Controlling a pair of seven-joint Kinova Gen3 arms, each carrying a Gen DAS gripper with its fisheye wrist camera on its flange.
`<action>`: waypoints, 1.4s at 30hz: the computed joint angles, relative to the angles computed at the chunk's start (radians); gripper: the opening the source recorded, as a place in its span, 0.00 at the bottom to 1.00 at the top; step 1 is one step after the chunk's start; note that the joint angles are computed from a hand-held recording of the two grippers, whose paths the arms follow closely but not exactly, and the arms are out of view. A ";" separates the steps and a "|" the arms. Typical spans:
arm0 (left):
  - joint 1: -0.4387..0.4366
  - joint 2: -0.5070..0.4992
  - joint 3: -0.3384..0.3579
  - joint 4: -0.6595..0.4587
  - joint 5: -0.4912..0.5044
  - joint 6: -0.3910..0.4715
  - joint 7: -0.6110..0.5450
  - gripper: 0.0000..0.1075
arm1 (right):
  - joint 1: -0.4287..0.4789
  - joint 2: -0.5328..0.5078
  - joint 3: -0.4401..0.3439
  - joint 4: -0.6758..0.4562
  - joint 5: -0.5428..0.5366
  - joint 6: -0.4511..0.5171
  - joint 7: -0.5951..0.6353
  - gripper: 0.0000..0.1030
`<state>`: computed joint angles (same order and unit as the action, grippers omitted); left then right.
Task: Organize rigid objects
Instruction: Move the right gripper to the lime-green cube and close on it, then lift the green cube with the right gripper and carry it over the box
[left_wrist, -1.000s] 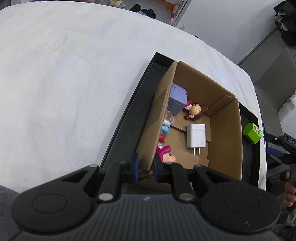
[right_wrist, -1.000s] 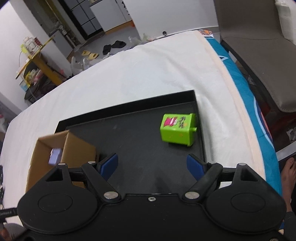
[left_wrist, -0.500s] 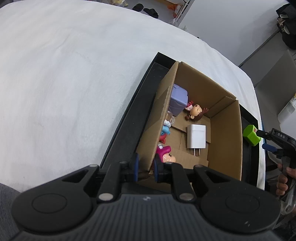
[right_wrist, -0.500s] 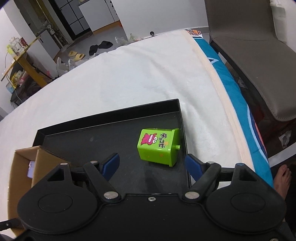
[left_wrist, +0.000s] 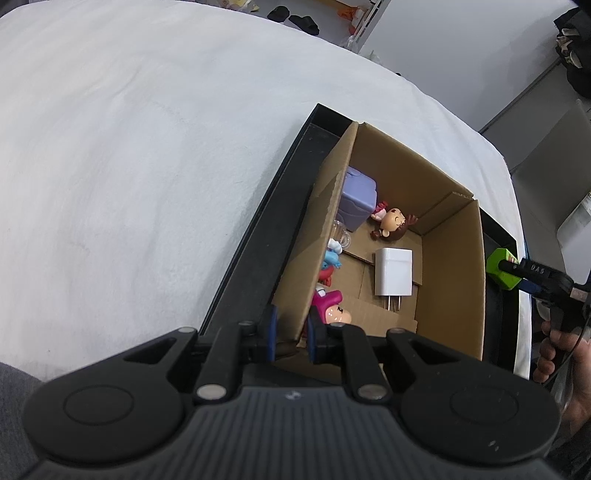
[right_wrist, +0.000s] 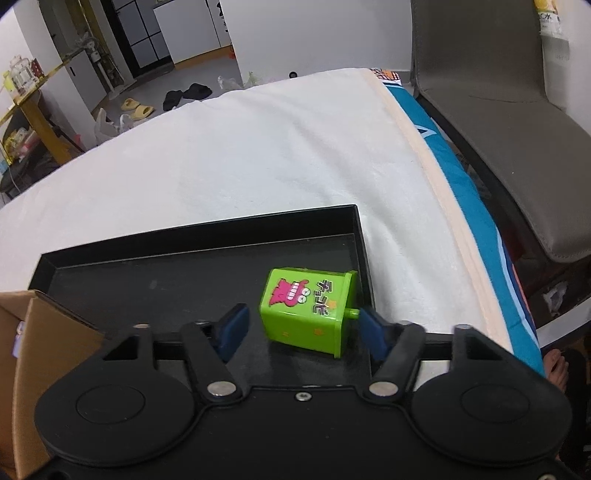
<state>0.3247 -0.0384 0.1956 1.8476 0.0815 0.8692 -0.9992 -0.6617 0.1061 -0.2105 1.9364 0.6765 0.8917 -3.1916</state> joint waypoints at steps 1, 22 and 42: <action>0.000 0.001 0.000 -0.001 0.001 0.000 0.001 0.14 | -0.001 0.004 -0.003 -0.005 -0.005 0.009 0.016 0.49; -0.002 0.002 -0.004 0.005 0.013 -0.008 -0.016 0.14 | 0.004 -0.037 -0.036 -0.058 -0.256 0.062 0.218 0.49; -0.004 0.004 -0.006 0.006 0.021 -0.008 -0.029 0.14 | -0.077 0.017 -0.033 -0.079 -0.168 0.119 0.147 0.49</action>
<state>0.3207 -0.0340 0.1892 1.8534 0.1021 0.8611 -1.0281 -0.7383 0.1235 -0.2433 1.8572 0.5089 1.0103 -3.0444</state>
